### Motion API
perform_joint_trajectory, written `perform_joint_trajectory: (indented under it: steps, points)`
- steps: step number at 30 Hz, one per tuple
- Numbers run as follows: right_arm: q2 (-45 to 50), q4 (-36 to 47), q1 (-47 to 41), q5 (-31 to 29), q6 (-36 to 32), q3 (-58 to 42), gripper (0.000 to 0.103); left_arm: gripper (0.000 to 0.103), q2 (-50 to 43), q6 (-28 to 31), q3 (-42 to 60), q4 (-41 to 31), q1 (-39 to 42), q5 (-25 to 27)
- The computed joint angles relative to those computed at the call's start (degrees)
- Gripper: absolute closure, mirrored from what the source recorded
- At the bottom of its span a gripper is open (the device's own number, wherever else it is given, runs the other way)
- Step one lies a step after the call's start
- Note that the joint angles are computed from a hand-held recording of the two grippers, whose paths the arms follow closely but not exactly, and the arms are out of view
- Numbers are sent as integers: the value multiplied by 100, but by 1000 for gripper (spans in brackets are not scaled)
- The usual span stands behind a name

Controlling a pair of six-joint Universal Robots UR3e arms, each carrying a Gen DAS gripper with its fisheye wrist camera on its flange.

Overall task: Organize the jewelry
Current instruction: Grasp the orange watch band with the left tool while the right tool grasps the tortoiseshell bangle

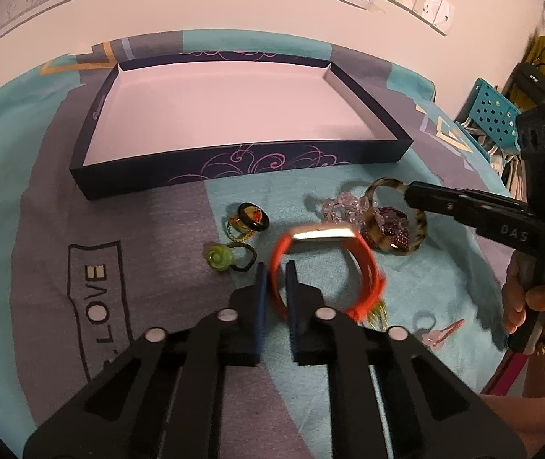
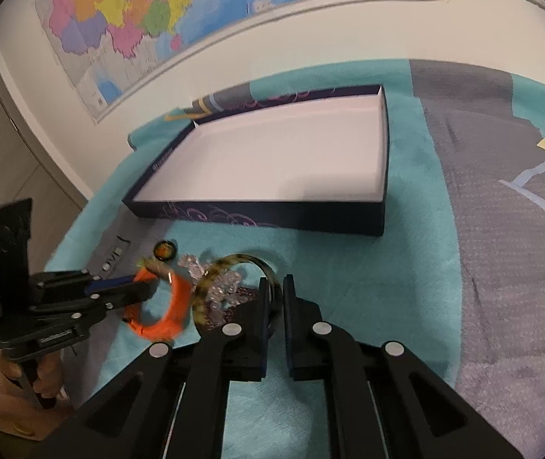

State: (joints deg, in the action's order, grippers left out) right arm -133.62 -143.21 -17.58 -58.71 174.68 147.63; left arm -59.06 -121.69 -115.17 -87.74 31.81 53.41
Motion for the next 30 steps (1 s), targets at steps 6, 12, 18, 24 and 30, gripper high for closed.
perform_joint_trajectory:
  steps: [6,12,18,24,30]
  points:
    - [137,117,98,-104,-63,-103,97,86,182,104,-127,156,-140,142]
    - [714,-454,395,-365,138,-68,89,79,68,-19,-194,497,-354,231]
    - [594,-396,339,-277,32,-40,98,95,94,-161,-231,571,-332,248]
    - [-316,586,-258,283,-324,-65,99,95,246,342,156,-423,174,-154]
    - [-375,729,-330,356,-411,-313,103,95,112,802,828,-1374,619,-622]
